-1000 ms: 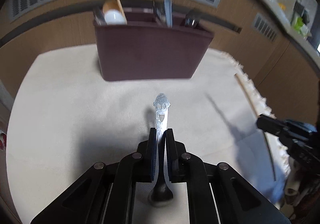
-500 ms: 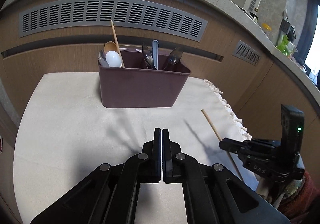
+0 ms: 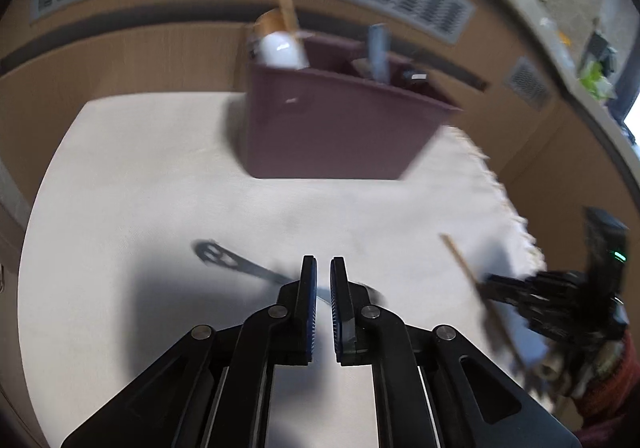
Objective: Organize utensils
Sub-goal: 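Carry the chopstick and smiley spoon over the caddy and drop them in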
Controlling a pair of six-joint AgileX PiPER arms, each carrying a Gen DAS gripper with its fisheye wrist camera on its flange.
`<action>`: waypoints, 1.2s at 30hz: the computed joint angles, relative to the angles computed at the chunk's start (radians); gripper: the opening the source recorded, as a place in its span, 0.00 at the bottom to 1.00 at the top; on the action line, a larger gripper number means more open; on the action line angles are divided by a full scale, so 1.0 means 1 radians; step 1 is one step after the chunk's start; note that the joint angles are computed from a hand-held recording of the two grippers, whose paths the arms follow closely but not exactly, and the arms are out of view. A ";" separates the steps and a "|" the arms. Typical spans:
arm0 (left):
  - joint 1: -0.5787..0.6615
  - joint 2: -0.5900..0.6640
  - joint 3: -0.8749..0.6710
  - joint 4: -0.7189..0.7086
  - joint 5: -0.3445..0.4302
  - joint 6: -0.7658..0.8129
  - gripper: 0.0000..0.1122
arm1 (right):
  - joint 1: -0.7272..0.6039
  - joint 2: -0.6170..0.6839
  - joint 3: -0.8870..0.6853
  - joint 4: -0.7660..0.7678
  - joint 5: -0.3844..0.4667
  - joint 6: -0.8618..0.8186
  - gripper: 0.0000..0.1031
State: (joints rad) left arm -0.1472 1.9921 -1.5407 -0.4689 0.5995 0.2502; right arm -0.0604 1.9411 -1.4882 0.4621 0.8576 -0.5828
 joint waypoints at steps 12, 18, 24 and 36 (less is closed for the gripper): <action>0.158 0.171 -0.171 -0.202 0.291 0.160 0.08 | -0.026 -0.059 0.040 0.038 -0.007 -0.078 0.10; 0.154 -0.032 0.149 -0.275 0.289 0.376 0.23 | -0.048 -0.073 0.055 0.036 -0.017 -0.105 0.10; -0.032 -0.043 0.109 0.031 0.100 0.125 0.38 | -0.031 -0.080 0.072 0.080 -0.029 -0.128 0.10; -0.148 0.125 -0.180 0.410 0.162 -0.172 0.35 | 0.007 -0.077 0.072 -0.015 -0.074 -0.109 0.10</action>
